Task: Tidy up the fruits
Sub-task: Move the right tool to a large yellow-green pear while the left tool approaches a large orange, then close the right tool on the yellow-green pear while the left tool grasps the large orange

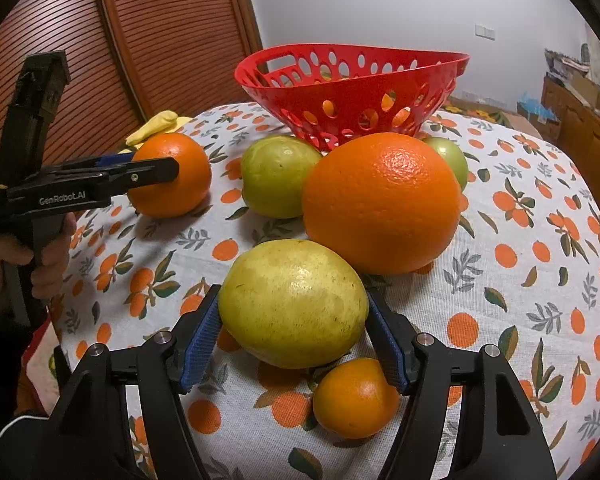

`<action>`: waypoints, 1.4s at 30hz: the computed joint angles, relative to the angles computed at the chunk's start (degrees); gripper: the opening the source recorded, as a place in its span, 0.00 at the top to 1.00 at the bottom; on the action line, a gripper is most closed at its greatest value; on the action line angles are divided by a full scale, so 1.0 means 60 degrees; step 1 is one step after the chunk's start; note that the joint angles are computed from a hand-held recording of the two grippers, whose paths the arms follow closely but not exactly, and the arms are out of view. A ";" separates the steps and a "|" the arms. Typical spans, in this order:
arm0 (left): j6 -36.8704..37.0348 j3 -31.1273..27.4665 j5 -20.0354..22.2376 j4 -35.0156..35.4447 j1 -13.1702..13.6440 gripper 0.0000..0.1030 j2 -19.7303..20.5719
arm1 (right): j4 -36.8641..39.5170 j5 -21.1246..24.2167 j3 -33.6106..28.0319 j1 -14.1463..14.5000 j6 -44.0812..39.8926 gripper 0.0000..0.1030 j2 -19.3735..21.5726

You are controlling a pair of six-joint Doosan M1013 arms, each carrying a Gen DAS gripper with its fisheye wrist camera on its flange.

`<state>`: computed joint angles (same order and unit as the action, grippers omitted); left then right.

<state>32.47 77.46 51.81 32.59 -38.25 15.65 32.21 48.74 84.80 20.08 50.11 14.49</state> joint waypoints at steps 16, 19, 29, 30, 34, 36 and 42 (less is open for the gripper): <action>0.0380 -0.0172 0.0144 -0.0662 0.0159 0.18 0.0264 | 0.0153 -0.0049 0.0071 -0.0038 -0.0095 0.31 -0.0032; 0.0301 -0.0136 0.0129 -0.0515 0.0135 0.19 0.0245 | 0.0159 -0.0052 0.0080 -0.0039 -0.0097 0.31 -0.0037; -0.0096 0.0131 -0.0276 -0.0393 0.0109 0.21 0.0018 | 0.0435 -0.0377 0.0202 -0.0025 -0.0576 0.33 -0.0173; -0.0101 0.0127 -0.0303 -0.0368 0.0097 0.21 0.0002 | 0.0529 -0.0382 0.0194 -0.0032 -0.0652 0.33 -0.0194; -0.0183 0.0121 -0.0452 -0.0200 0.0030 0.22 -0.0093 | 0.0832 -0.0426 0.0118 -0.0075 -0.0911 0.33 -0.0250; -0.0218 0.0075 -0.0539 -0.0095 -0.0009 0.22 -0.0128 | 0.0977 -0.0435 0.0041 -0.0110 -0.0987 0.33 -0.0250; -0.0123 -0.0223 -0.0698 0.0169 -0.0109 0.22 -0.0110 | 0.1208 -0.0542 -0.0216 -0.0232 -0.1076 0.33 -0.0195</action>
<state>31.74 76.12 47.63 33.60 -38.90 14.99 39.46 45.49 83.50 18.69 43.66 13.32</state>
